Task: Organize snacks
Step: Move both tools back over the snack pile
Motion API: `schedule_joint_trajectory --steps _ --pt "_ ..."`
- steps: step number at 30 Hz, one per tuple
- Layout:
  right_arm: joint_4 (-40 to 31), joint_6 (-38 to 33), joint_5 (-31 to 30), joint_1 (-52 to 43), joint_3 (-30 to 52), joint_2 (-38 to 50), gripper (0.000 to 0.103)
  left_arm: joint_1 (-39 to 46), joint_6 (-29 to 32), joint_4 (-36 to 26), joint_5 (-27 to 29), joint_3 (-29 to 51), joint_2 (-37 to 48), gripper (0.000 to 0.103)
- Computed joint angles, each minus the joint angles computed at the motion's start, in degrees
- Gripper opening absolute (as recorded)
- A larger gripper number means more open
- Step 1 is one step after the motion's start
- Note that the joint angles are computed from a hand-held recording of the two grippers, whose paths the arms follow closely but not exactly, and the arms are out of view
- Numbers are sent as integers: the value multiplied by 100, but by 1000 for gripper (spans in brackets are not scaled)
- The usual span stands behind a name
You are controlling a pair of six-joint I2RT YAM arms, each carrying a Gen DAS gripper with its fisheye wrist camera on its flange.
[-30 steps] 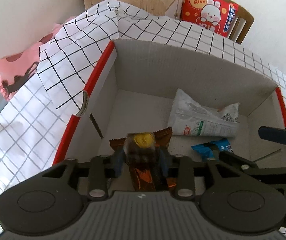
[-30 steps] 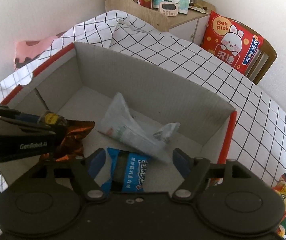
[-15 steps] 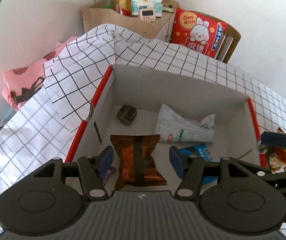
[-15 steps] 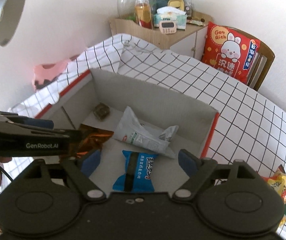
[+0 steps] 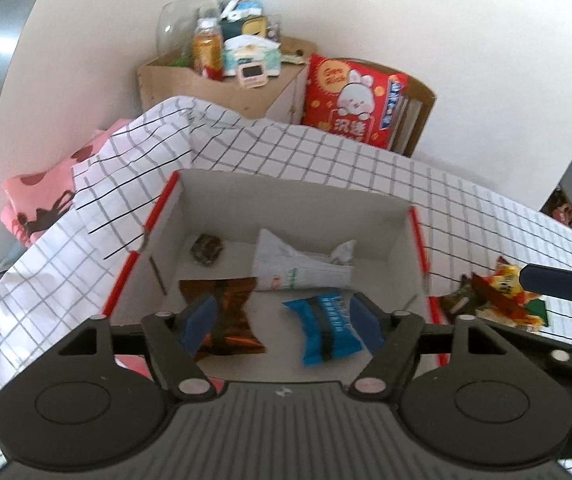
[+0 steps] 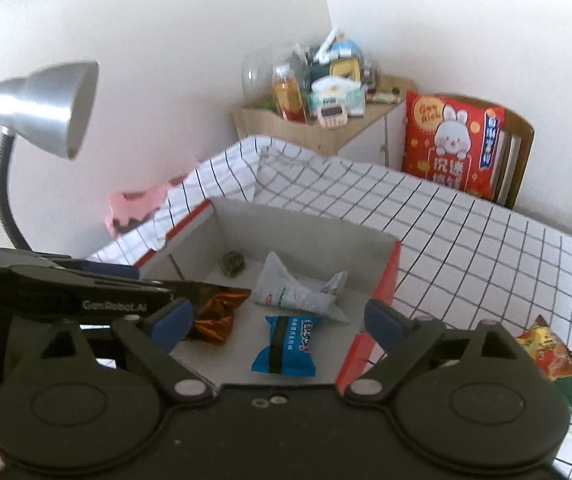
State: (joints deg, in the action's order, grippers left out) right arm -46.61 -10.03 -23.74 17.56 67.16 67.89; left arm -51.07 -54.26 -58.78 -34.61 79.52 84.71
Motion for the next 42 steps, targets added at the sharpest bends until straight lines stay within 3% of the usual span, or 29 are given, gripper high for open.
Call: schedule_joint_trajectory --steps 6,9,14,17,23,27,38,42 --pt "-385 -632 -776 -1144 -138 -521 94 -551 -166 66 -141 377 393 78" --pt "-647 -1089 -1098 -1792 -133 -638 98 -767 -141 206 -155 581 641 85" --pt "-1378 -2104 -1729 -3068 95 -437 102 -1054 -36 446 -154 1004 1176 85" --pt "-1647 -2586 -1852 -3720 174 -240 102 -1163 36 552 -122 1308 1559 93" --pt "-1475 -3097 -1704 -4617 174 179 102 -1257 163 729 88 2041 2428 95" --pt "-1214 -3204 -1538 -4911 151 545 101 -1248 126 537 115 2696 3102 95" --pt "-350 -3569 -1081 -4997 94 1519 100 -1026 -38 -143 479 4401 4615 95" --pt "-160 -3673 -928 -4877 180 1934 97 -928 -13 -561 589 5364 5293 95"
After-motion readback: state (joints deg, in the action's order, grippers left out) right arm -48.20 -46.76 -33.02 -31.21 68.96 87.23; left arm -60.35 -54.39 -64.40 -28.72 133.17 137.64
